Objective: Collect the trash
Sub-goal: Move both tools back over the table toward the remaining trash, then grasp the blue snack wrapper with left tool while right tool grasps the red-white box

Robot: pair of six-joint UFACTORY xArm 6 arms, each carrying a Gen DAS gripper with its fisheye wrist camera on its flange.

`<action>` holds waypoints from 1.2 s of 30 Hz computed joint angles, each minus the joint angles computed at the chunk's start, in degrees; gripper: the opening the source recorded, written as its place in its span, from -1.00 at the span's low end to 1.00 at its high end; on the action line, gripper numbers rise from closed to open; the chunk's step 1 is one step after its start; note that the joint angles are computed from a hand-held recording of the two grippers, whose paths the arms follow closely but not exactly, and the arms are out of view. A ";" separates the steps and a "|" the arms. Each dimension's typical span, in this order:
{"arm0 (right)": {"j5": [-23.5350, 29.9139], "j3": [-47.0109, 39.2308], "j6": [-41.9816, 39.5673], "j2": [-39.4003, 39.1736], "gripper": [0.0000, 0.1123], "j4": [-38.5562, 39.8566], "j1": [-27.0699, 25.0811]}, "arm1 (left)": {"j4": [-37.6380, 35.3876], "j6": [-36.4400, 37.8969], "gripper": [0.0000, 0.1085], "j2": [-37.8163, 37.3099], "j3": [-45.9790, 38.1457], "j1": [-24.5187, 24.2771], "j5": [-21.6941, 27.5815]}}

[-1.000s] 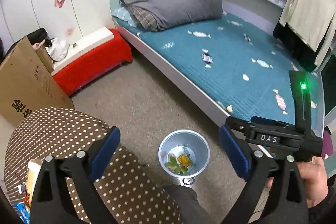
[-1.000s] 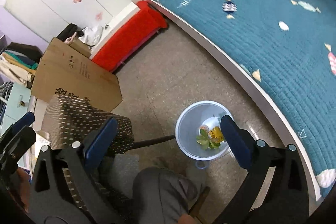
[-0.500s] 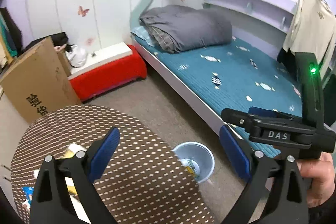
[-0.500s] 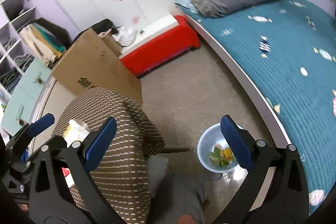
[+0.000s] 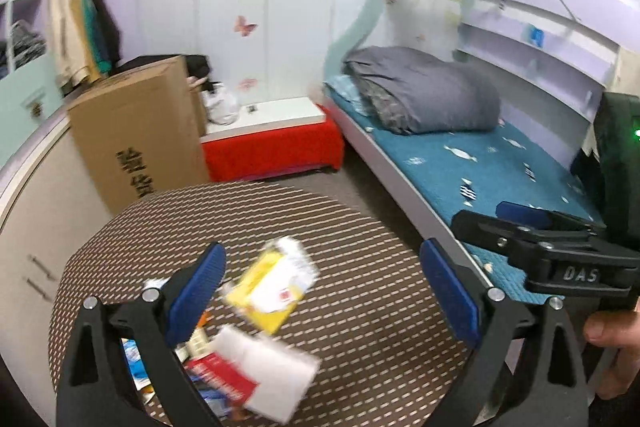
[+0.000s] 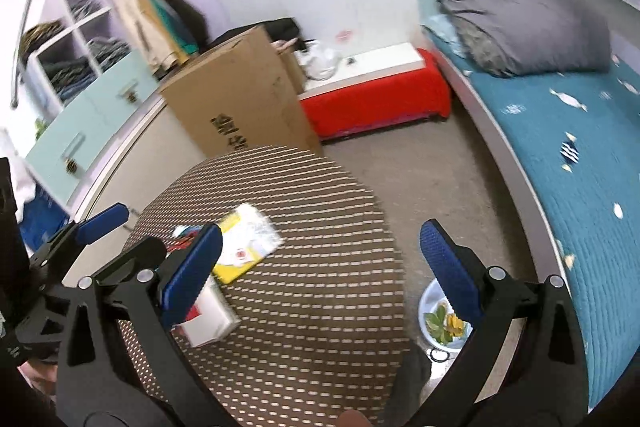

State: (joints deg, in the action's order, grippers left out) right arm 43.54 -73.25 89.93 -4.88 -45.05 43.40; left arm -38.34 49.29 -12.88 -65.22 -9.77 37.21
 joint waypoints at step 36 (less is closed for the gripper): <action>9.63 -40.95 -49.03 39.74 0.49 29.04 5.19 | 1.12 7.55 0.76 1.80 9.25 21.86 4.90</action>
State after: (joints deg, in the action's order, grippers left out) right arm 53.18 -114.20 40.90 34.86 -16.01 48.59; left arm -37.22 56.84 -11.08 -55.97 12.10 42.11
